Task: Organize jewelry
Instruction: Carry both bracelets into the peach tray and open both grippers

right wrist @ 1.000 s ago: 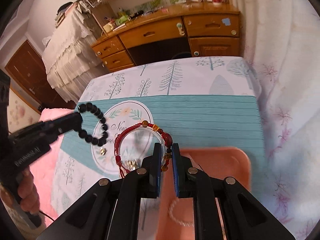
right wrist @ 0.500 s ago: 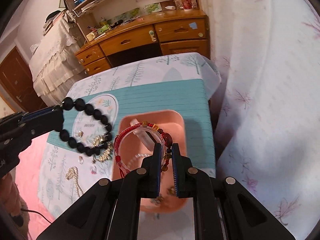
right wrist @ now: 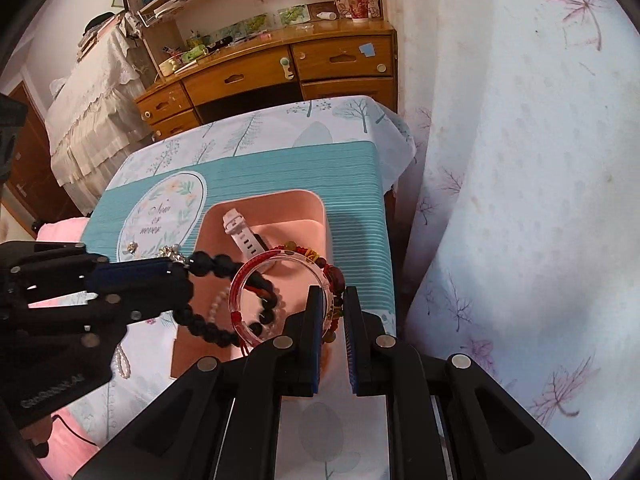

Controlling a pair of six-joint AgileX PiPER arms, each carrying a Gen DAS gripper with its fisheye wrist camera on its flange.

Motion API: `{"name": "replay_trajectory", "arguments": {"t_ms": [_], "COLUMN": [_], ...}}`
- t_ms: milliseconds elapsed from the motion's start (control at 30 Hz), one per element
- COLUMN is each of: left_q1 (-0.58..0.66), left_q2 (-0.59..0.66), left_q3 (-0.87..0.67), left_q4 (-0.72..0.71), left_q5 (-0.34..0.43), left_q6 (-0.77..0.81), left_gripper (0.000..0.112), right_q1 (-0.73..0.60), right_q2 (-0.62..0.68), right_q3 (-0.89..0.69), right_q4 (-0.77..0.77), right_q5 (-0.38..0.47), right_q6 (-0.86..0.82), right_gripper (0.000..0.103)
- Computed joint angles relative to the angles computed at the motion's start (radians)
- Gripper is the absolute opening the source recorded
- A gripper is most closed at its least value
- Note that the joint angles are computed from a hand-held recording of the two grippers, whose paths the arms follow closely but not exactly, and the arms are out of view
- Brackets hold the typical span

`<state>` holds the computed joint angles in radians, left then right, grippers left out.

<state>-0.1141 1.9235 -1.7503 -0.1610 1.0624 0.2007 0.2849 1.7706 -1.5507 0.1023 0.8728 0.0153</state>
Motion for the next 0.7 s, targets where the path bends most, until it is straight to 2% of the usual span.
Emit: {"name": "replay_trajectory", "arguments": {"t_ms": [133,233,267,367,400,700], "left_q1": [-0.013,0.007,0.019,0.046,0.052,0.105], "left_q2": [0.062,0.103,0.115,0.115,0.108,0.077], "left_q3": [-0.018,-0.043,-0.056,-0.051,-0.042,-0.029], "left_q4": [0.123,0.134,0.121,0.093,0.085,0.040], "left_q5": [-0.007,0.014,0.027,0.022,0.013,0.003], "left_q6": [-0.054,-0.058,-0.053,-0.045,-0.044,-0.031], "left_gripper": [0.013,0.014,0.017,0.042,0.044,0.044], "right_q1": [0.013,0.030,0.036,0.050,0.055,0.083], "right_q2": [0.021,0.043,0.050,0.074,0.088,0.238], "right_q3": [-0.019,-0.048,-0.051,-0.075,-0.085,-0.242], "right_q4": [-0.007,-0.014,-0.014,-0.014,-0.013,-0.033], "right_q5": [0.001,0.011,0.011,0.020,0.022,0.078], "right_q6": [0.005,0.012,0.011,0.013,0.016,0.052], "right_gripper": [0.010,0.010,0.010,0.010,0.010,0.010]}}
